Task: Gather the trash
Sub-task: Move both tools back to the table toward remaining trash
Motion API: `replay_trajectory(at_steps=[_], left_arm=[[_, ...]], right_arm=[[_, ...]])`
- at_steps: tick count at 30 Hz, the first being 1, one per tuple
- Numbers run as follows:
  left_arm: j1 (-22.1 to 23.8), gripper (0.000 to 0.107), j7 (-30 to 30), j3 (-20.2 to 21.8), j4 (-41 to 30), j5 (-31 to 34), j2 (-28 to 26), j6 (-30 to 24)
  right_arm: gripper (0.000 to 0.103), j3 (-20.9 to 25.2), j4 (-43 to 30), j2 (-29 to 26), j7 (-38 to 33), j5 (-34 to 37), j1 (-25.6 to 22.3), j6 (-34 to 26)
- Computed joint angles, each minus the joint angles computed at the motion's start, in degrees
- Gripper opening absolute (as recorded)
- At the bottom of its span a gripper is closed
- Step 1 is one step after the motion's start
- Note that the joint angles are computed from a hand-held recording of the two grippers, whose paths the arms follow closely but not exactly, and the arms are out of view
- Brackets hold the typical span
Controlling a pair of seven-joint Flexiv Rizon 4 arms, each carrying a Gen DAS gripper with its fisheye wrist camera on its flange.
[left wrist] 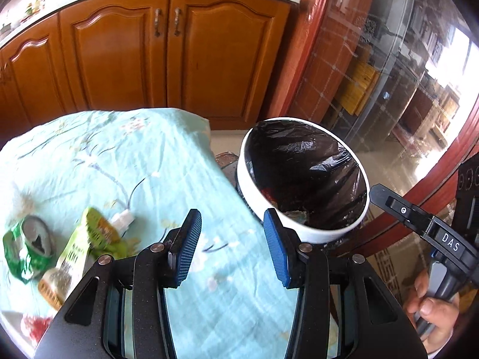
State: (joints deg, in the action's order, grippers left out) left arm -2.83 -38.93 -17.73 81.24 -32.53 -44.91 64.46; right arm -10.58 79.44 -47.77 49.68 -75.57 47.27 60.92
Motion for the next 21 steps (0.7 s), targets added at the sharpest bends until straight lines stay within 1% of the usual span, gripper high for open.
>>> replay_trajectory(at_steps=[3,6,10,11,14,16,18,21], left_arm=[[2.52,0.043,1.73,-1.87,3.86,-2.51,1.75,2.07],[4.89,0.043,4.29,-3.52,7.03,-5.18,3.40,3.57],[7.90,0.043,8.05,-5.57,11.15,-9.41,5.68,6.19],[8.59,0.043,8.82,-5.86,11.93,-10.50,6.16,6.42],[10.56,0.043,11.21,-6.65,14.13,-14.34,7.59,7.13],[12.11,0.043,14.27,-8.00,15.77,-18.16,8.45,8.53],[12.62,0.043,16.24,-7.90,16.72,-20.93,9.09,9.67],[12.89,0.043,17.58,-6.67,17.40,-24.14,9.81,9.79]], right_arm=[[0.050,-0.44,-1.09,-0.80,2.28,-1.32,0.87,0.35],[0.050,-0.44,-2.85,-2.00,2.86,-1.46,1.53,0.68],[0.060,-0.90,-5.63,-3.78,2.55,-0.90,2.58,1.20],[0.060,-1.13,-6.31,-4.24,2.44,-0.79,2.89,1.44],[0.064,-1.30,-9.31,-6.24,0.29,1.14,3.55,1.88],[0.066,-1.62,-11.39,-7.66,-1.45,2.93,3.91,2.51],[0.067,-1.75,-13.91,-9.42,-4.20,5.60,4.33,2.73],[0.070,-2.00,-17.96,-12.17,-8.34,9.87,4.93,3.29]])
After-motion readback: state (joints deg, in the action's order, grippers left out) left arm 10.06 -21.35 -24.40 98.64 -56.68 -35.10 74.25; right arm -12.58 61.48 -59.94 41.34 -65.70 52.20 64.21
